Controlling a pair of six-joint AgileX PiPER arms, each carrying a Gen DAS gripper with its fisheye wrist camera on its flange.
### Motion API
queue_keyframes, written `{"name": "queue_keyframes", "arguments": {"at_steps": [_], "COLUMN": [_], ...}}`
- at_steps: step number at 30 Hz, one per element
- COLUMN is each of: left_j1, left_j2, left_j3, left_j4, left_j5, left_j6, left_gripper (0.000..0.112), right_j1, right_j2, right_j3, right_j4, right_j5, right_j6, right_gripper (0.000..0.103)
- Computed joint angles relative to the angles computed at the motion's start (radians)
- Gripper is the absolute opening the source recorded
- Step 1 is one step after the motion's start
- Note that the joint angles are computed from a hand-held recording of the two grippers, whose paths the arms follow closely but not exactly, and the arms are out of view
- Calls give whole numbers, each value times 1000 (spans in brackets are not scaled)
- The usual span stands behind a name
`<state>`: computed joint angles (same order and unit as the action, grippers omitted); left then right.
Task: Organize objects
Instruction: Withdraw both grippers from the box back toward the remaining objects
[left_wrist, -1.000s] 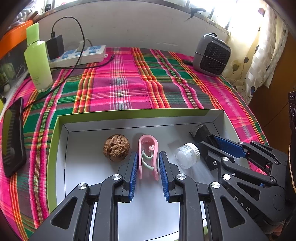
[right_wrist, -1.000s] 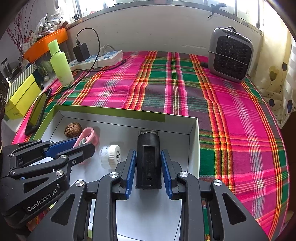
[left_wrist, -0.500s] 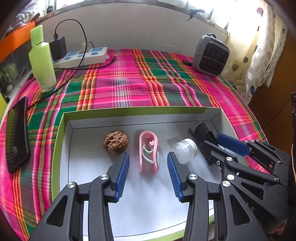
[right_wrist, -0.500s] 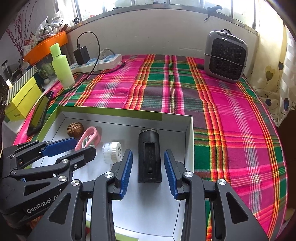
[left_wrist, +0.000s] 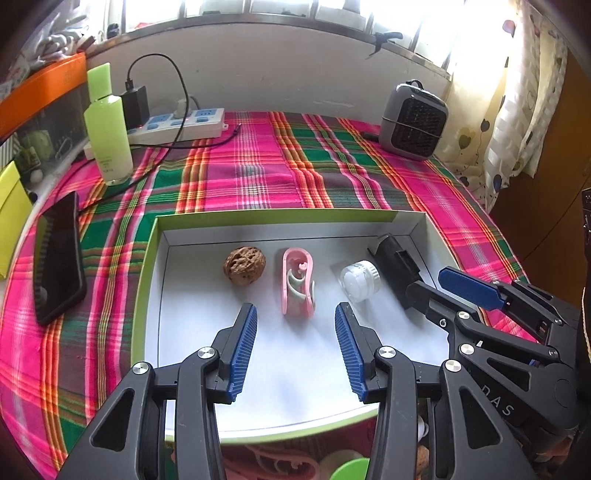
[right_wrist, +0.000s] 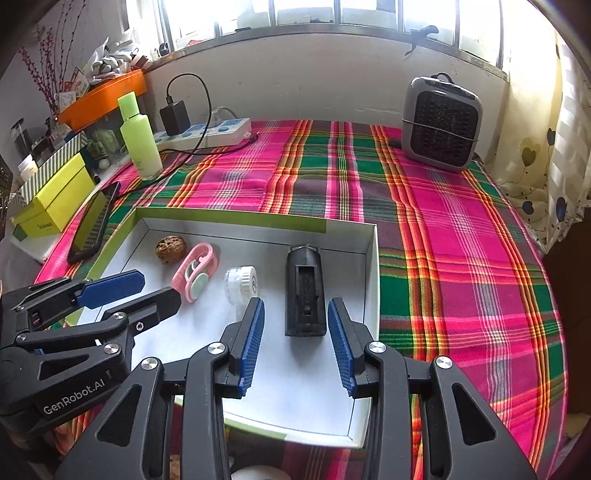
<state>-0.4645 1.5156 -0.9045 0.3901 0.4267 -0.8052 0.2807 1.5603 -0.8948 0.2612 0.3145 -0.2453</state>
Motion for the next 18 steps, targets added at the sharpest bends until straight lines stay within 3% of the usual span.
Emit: {"name": "queue_keyframes", "arguments": {"at_steps": [18], "left_j1": [-133], "left_j2": [-181], "left_j3": [153], "left_j4": [238], "left_j5": [60], "left_j6": [-312], "left_gripper": [43], "right_j1": [11], "right_j2": [-209], "right_j3": [186], "right_j4": [105], "right_j5": [-31], "right_j6": [-65], "right_gripper": [37]}}
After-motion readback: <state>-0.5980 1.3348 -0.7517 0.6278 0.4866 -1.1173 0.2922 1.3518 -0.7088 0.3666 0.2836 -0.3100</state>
